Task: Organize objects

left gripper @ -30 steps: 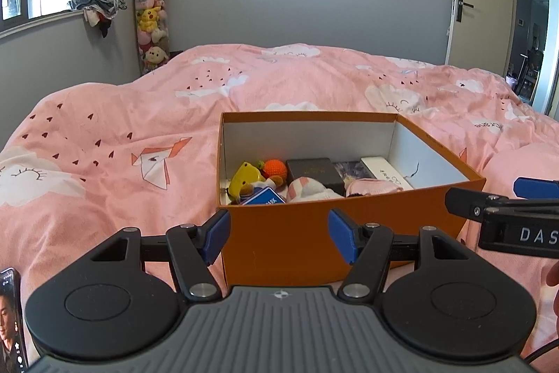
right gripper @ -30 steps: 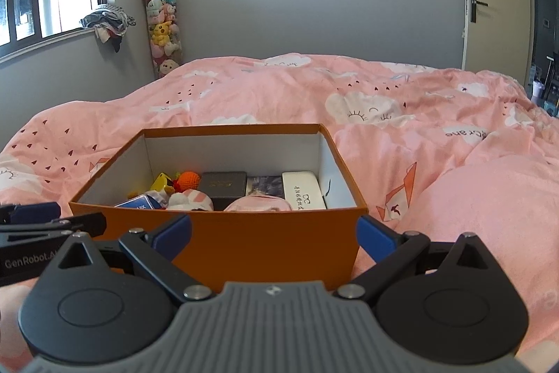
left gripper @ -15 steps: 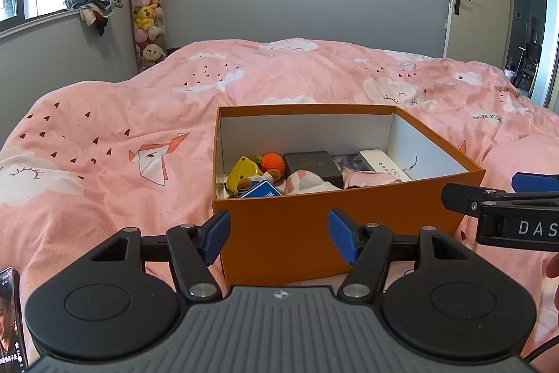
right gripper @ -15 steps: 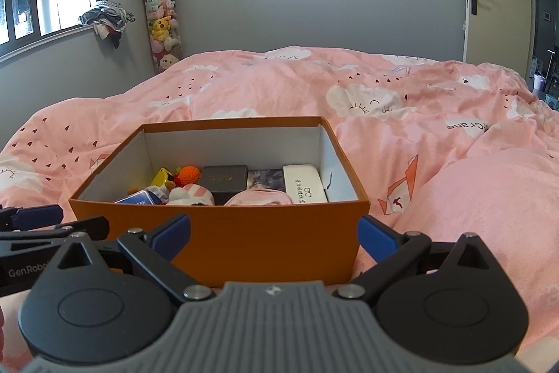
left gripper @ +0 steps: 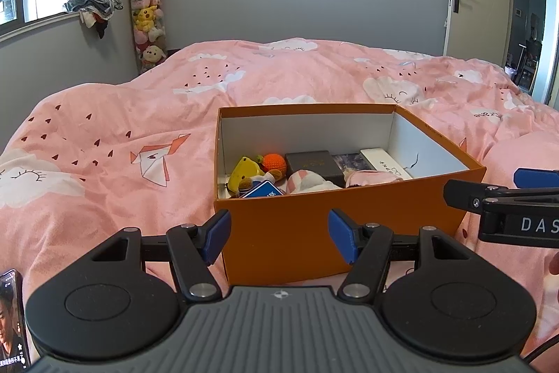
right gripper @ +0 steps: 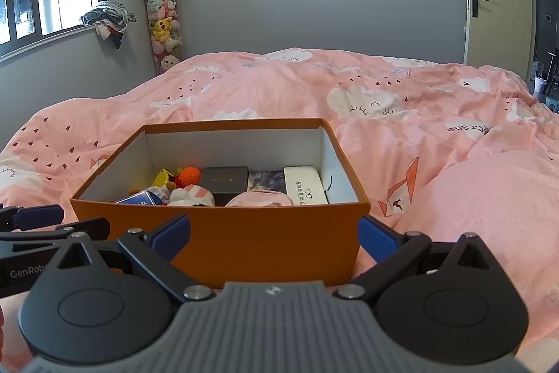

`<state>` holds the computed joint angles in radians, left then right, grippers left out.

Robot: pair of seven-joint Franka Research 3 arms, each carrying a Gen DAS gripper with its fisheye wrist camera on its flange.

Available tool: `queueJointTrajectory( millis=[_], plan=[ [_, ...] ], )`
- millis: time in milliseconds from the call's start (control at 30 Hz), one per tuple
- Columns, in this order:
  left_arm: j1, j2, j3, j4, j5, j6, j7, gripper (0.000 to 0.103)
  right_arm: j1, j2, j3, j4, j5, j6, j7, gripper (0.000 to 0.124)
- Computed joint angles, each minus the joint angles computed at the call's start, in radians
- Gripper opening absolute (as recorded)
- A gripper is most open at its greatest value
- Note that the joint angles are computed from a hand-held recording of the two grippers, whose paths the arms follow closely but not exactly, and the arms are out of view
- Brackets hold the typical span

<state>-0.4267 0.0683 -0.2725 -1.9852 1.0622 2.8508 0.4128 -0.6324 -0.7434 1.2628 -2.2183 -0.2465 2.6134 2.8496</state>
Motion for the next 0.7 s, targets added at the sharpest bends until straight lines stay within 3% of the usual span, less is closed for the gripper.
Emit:
queueJointTrajectory(
  millis=[700],
  plan=[
    [0.002,-0.002,0.0,-0.004,0.0,0.003,-0.001,0.074,0.013,0.022,-0.006,0.002,-0.018,-0.015,0.02,0.102]
  ],
)
